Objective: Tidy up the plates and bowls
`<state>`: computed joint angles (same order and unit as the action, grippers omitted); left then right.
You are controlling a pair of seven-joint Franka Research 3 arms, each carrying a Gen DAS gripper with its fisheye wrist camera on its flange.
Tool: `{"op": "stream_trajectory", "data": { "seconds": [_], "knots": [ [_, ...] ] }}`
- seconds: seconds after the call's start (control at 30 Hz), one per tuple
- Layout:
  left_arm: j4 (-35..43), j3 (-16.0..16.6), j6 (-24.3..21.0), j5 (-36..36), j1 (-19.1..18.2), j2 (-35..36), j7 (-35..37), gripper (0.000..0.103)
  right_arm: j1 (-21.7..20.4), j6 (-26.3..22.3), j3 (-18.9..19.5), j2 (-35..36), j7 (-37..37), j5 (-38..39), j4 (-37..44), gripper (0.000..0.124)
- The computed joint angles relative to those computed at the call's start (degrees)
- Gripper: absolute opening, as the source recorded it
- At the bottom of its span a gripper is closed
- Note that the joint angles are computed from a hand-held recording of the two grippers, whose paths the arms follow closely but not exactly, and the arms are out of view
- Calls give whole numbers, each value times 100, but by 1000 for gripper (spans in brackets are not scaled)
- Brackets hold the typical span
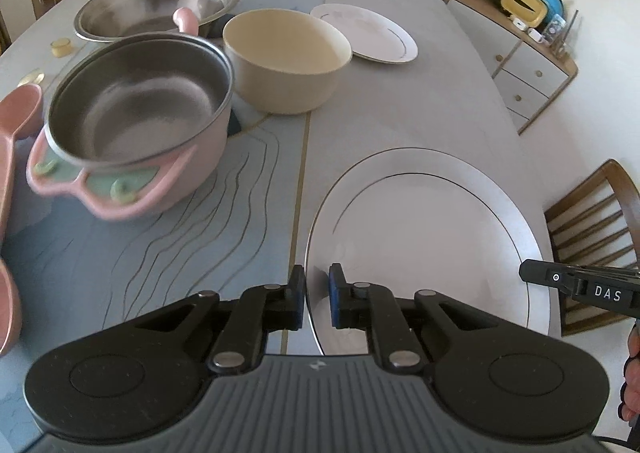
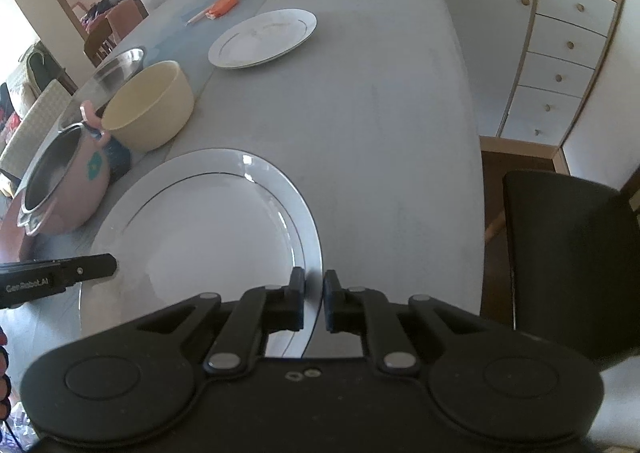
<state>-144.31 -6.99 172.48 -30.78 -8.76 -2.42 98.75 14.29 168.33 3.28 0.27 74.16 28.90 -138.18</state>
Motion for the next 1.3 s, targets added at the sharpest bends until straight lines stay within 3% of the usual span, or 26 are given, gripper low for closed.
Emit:
{"op": "stream_trajectory", "data": {
  "seconds": [0.2,0.37,0.73,0.97,1.3],
  "knots": [
    [-481,309,-82,-681,-340,-535,817,11,91,161,105,-573,733,-385,-646,10],
    [-738,623,-265,-715,-496,-816,1047,11,139,281,254,-803,1479,-821,-986,10],
    [-938,969,-469,-885,-689,-999,1705,11,35,277,491,-974,2800,-1782,-1253,10],
    [-945,1041,-462,-1378,-758,-975,2374,11,-73,280,575,-972,3379,-2304,-1291,10],
    [-889,855,-573,-1444,-560,-961,2486,11,-50,174,501,-932,3596,-2461,-1223,14]
  ]
}}
